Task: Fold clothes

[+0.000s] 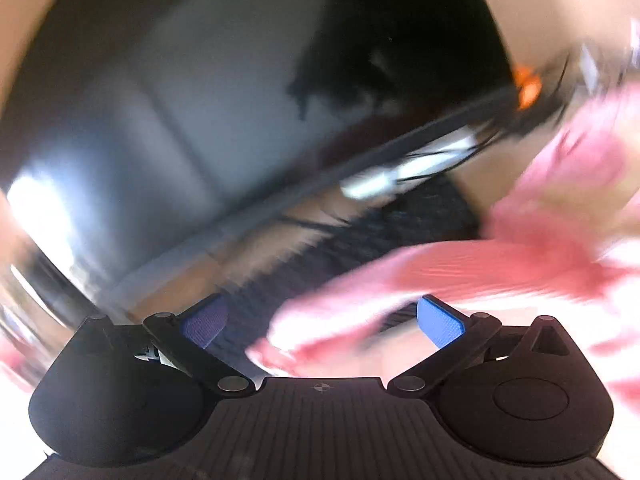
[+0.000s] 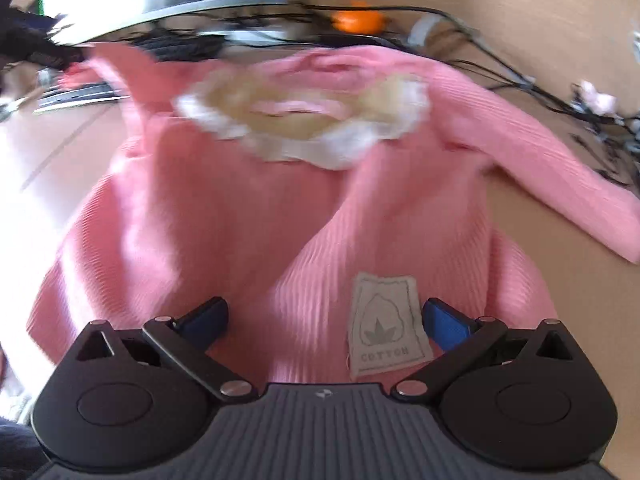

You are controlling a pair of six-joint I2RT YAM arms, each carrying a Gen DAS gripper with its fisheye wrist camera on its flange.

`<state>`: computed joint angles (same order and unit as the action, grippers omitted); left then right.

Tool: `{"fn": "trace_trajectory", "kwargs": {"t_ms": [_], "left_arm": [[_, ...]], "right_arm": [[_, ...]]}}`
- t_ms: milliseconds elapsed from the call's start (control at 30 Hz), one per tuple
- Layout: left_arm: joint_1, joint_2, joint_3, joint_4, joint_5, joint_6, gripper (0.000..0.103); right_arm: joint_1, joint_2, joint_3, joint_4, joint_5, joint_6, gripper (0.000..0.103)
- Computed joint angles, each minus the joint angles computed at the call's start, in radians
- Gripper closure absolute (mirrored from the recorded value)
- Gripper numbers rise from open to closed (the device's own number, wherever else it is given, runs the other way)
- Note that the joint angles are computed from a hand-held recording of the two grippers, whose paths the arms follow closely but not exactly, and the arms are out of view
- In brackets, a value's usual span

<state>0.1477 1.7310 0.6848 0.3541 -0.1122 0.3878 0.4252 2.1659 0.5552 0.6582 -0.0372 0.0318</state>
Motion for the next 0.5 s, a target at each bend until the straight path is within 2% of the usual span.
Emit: {"fn": "trace_trajectory", "kwargs": {"t_ms": [100,133,167,233,267,300,367,400,433,500], "left_arm": [[0.107,-0.095,-0.053,-0.132,0.353,-0.129,0.000],[0.132,-0.115,-0.078,-0.159,0.469,-0.150,0.000],[0.146,-0.119,-0.100,-0.182,0.575,-0.150,0.000],[0.134,-0.101,-0.154,-0.182,0.704,-0.127,0.000],[0.109,-0.087,-0.194,-0.149,0.725,-0.114,0.000],[0.075,-0.071,-0.230,-0.103,0.718,-0.106,0.000],[0.007,-0.024,-0.286,0.005,0.661,-0.124,0.000],[-0.016,0.006,-0.293,0.028,0.639,-0.146,0.000],[-0.033,0.036,-0.296,0.041,0.626,-0.167,0.000],[-0.040,0.076,-0.297,0.044,0.640,-0.195,0.000]], "right_arm": [[0.056,-0.073,-0.011,-0.105,-0.003,0.069,0.000],[0.043,-0.109,-0.010,-0.165,-0.051,0.064,0.000],[-0.001,-0.131,0.025,-0.254,-0.145,0.035,0.000],[-0.110,-0.197,0.025,-0.341,-0.287,0.014,0.000],[-0.151,-0.238,0.007,-0.350,-0.285,0.008,0.000],[-0.173,-0.282,-0.021,-0.339,-0.215,-0.006,0.000],[-0.151,-0.306,-0.104,-0.216,0.049,-0.063,0.000],[-0.136,-0.298,-0.146,-0.132,0.187,-0.100,0.000],[-0.132,-0.280,-0.175,-0.076,0.273,-0.138,0.000],[-0.148,-0.268,-0.213,-0.045,0.283,-0.167,0.000]]}}
